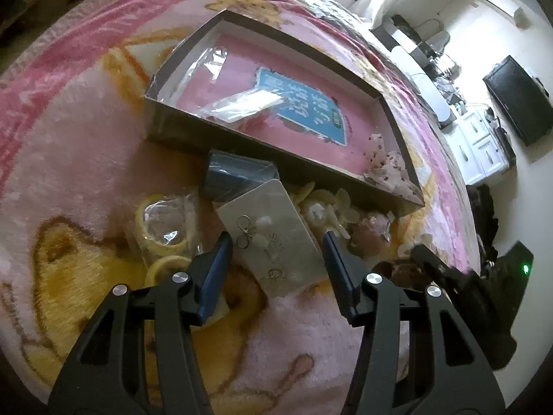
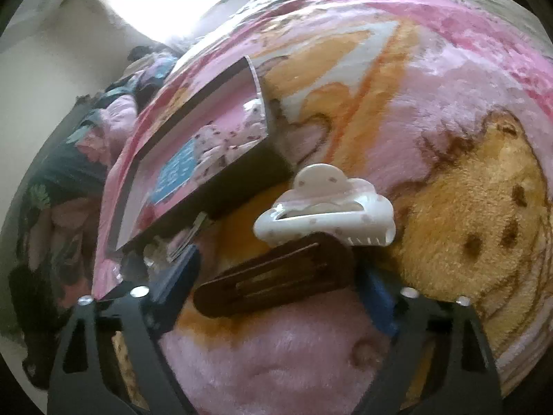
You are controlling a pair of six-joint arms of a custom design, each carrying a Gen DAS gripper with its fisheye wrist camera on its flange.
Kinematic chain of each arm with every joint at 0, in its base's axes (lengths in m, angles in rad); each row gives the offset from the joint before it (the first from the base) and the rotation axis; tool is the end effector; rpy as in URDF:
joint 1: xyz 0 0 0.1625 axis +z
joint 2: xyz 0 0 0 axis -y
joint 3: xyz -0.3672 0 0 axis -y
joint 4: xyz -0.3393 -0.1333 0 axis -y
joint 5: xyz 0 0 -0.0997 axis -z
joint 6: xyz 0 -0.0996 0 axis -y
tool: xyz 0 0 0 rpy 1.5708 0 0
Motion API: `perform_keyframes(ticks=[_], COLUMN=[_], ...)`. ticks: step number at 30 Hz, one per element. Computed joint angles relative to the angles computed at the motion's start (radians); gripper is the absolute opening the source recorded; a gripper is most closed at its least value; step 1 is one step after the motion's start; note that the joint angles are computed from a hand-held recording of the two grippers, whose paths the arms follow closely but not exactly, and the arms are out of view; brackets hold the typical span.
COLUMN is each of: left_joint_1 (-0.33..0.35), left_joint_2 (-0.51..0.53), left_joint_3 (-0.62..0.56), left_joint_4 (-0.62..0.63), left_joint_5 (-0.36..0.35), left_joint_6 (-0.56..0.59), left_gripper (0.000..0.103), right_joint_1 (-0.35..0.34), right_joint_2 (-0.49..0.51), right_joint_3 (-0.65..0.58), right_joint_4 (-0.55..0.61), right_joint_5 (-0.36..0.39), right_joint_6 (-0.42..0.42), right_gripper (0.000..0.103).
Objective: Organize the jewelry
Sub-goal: 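Grasp the white earring card with left tool while right grasps the brown hair clip, then lift and carry the earring card over the box with left tool while right carries the brown clip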
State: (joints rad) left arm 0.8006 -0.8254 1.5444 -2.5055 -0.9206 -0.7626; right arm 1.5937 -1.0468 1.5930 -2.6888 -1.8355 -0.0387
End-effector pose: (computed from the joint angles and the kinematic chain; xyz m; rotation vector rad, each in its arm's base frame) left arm -0.2918 -0.5789 0.1527 -0.0881 2.6949 -0.8401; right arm 0.1212 -0.6069 0.2773 -0.0230 -2.7671 0.8099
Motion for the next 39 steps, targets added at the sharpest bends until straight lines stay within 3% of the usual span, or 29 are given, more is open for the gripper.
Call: perform_keyframes(ticks=[2,4,6,16,26,39], left_joint_1=[-0.009,-0.015,-0.021,-0.042,-0.072,-0.077], left_joint_2=[-0.007,-0.007,-0.012,-0.029,-0.075,-0.122], left_joint_3=[0.011,0.012,0.018,0.036,0.085,0.109], left_joint_4=[-0.004,-0.005,-0.006,-0.019,-0.052,-0.083], left_joint_5=[0.008,0.014,0.023,0.051,0.100,0.159], left_joint_6=[0.008,0.010,0.016,0.038,0.052,0.058], left_gripper=[0.045,0.045,0.045,0.045,0.045,0.045], right_joint_1=[-0.003,-0.006,-0.011,0.004,0.066,0.125], right_joint_2=[0.007,0.004,-0.006,-0.083,-0.117,-0.104], right_joint_3=[-0.010,-0.007,0.005,0.081,0.117,0.027], right_joint_4=[0.002,-0.001,0.000,-0.042,-0.100,-0.013], right_joint_5=[-0.002,0.003,0.017,0.103,0.077,0.132], right_joint_6=[-0.002,-0.010,-0.028,-0.194,-0.366,-0.409], right_gripper=[0.040,0.024,0.018,0.009,0.007,0.007])
